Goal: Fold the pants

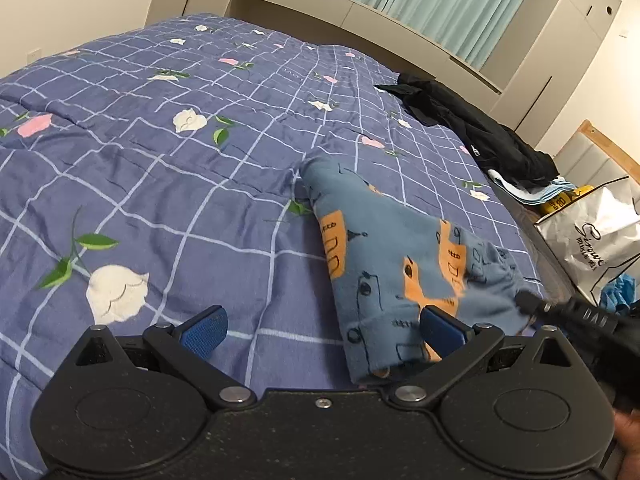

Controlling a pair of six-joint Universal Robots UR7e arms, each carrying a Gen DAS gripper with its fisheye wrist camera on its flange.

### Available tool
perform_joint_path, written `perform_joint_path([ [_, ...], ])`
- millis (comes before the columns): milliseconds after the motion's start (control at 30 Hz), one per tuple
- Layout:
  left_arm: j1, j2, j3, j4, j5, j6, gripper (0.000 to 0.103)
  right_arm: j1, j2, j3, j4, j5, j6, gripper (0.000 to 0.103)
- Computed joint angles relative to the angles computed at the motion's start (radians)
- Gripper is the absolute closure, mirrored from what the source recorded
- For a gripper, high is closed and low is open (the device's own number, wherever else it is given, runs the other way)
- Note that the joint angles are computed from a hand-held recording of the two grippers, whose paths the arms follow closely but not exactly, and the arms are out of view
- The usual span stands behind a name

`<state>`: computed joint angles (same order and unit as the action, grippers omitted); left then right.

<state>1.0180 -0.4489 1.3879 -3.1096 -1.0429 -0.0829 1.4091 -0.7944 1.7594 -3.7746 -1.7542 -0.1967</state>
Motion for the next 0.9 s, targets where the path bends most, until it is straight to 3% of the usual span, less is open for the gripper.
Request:
perform_joint_path([
  [67,-0.001,0.007,-0.018,0.003,0.023,0.004,0.001,-0.005,0.004,0.004,0.004,-0.010,-0.013,0.077],
  [167,-0.001,0.028,-0.070,0.031,0.050,0.016,0.001,0.000,0.017,0.003,-0.011,-0.041,-0.029,0.065],
  [233,0.000,0.048,-0.120,0.073,0.069,0.034,0.001,0.012,0.028,0.002,-0.045,-0.072,-0.056,0.043],
  [400,0.004,0.094,-0.218,0.173,0.090,0.066,0.001,0.059,0.072,-0.027,-0.111,-0.137,-0.221,0.012],
  [467,0.003,0.096,-0.209,0.171,0.101,0.061,0.001,0.075,0.089,-0.039,-0.115,-0.152,-0.286,0.009],
  [633,0.016,0.070,-0.139,0.133,0.079,0.033,0.001,0.103,0.148,-0.091,-0.106,-0.298,-0.425,0.008],
  [767,0.025,0.059,-0.092,0.070,0.051,0.046,0.001,0.090,0.155,-0.062,-0.144,-0.350,-0.408,0.002],
  [900,0.020,0.046,-0.076,0.069,0.055,0.034,0.001,0.075,0.136,-0.019,-0.170,-0.318,-0.379,0.001],
])
